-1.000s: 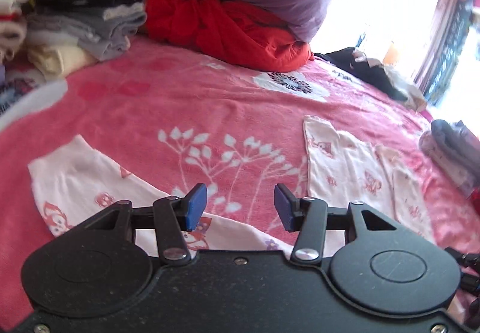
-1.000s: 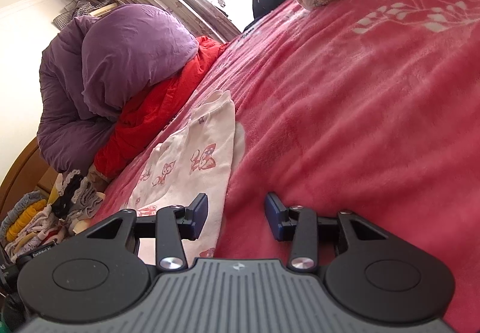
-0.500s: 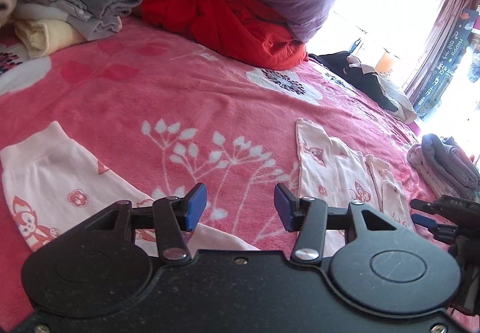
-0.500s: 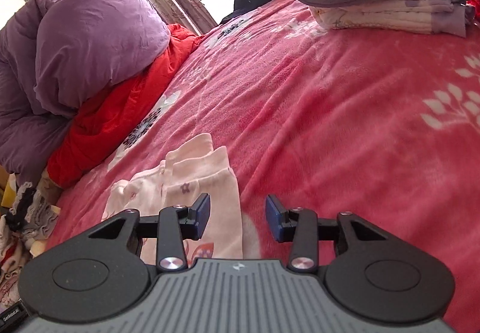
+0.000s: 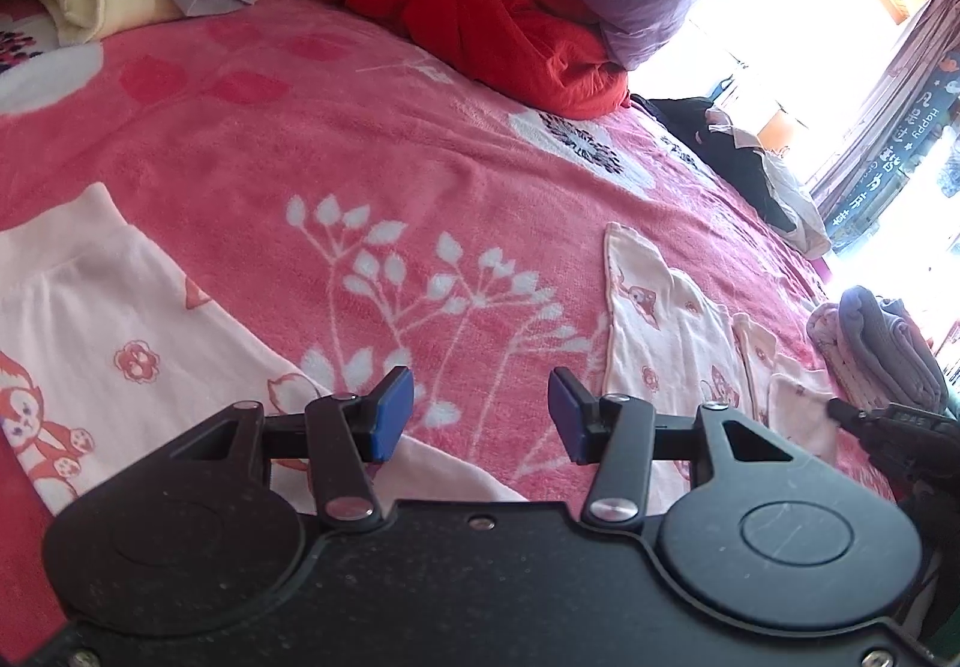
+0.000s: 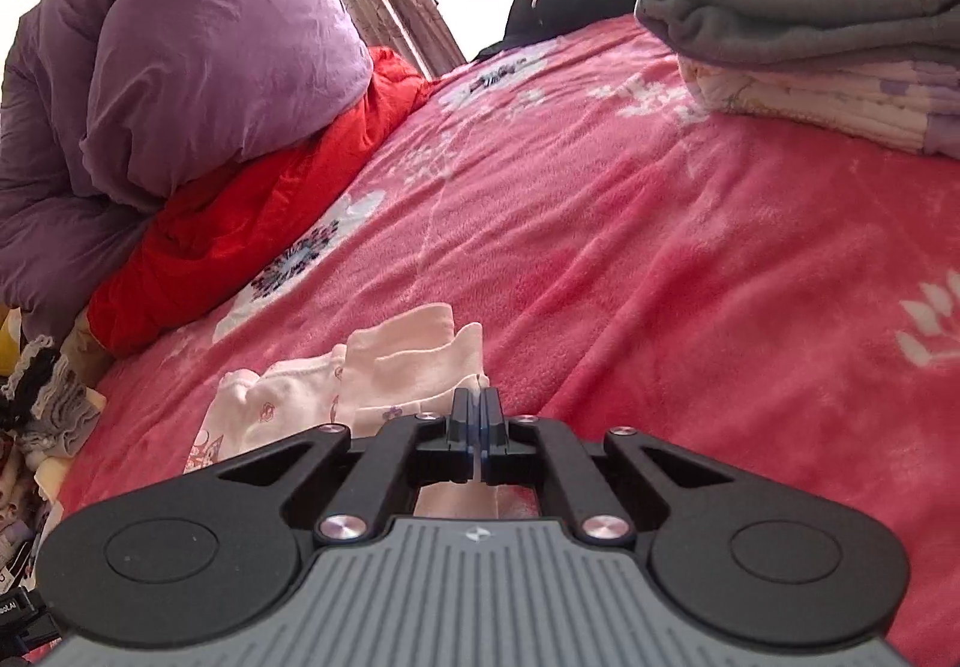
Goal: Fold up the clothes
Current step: 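Pinch the garment edge with the right gripper and lift it, then lower the held edge onto the garment and open the right gripper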
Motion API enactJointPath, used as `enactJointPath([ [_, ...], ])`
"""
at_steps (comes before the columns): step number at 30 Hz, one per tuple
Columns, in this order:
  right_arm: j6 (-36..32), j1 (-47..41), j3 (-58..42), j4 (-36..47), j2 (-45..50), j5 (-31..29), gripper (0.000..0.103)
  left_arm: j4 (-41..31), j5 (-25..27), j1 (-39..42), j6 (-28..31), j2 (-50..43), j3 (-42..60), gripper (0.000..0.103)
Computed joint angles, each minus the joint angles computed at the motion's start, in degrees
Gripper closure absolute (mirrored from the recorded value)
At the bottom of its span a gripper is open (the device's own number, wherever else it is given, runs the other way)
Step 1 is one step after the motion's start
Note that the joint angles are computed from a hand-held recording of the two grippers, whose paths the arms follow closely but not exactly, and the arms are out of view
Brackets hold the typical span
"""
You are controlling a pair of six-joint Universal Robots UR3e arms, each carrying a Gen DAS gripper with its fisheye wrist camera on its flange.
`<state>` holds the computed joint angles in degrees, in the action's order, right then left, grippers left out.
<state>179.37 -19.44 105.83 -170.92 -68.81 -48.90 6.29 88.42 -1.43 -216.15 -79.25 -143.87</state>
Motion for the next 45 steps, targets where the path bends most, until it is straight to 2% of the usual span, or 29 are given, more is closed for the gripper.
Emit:
enactJointPath([
  [6, 0.78, -7.86, 10.86, -4.25, -10.4, 3.7, 0.099, -0.31, 0.21, -0.72, 0.47, 0.55, 0.11, 0.055],
  [12, -3.71, -20.61, 20.74, 1.45, -22.53, 8.44, 0.099, -0.64, 0.13, -1.32, 1.23, 0.64, 0.52, 0.055],
  [19, -13.47, -37.92, 28.74, 16.28, -36.1, 15.0, 0.099, -0.41, 0.2, -2.03, 1.68, 0.51, 0.79, 0.054],
  [25, -26.34, -51.52, 31.47, 37.29, -46.93, 18.33, 0.099, -0.42, 0.0, -2.12, 2.06, 1.09, 0.73, 0.055],
  [28, -30.47, -56.36, 31.87, 44.63, -49.64, 18.48, 0.099, -0.43, 0.21, -2.5, 2.38, 1.37, 0.74, 0.055],
  [31, -33.26, -59.91, 32.3, 48.45, -51.23, 18.89, 0.099, -0.56, -0.05, -2.96, 3.05, 1.76, 0.87, 0.055],
  [35, -34.74, -60.74, 31.87, 48.09, -48.48, 16.81, 0.099, -0.1, -0.2, -4.96, 5.08, 1.45, 1.81, 0.055],
  [37, -34.87, -59.96, 29.9, 50.58, -45.32, 14.49, 0.098, 0.52, 1.36, -7.68, 6.7, 0.29, 3.04, 0.054],
  [40, -34.37, -60.28, 29.11, 52.68, -45.58, 13.84, 0.095, 1.72, 3.3, -10.77, 9.09, -1.61, 4.53, 0.054],
  [42, -34.36, -60.27, 28.3, 54.51, -44.99, 12.95, 0.09, 2.51, 3.31, -11.28, 9.73, -2.43, 4.8, 0.054],
  [43, -34.2, -60.52, 28.32, 54.9, -44.73, 12.79, 0.078, 2.69, 3.23, -11.3, 9.76, -2.68, 4.85, 0.054],
  [44, -33.67, -60.96, 28.52, 54.9, -44.6, 12.98, 0.061, 2.65, 3.21, -11.23, 9.64, -2.78, 4.84, 0.054],
  [45, -32.83, -61.47, 28.76, 54.52, -44.54, 13.39, 0.053, 2.59, 3.18, -11.14, 9.55, -2.81, 4.78, 0.054],
])
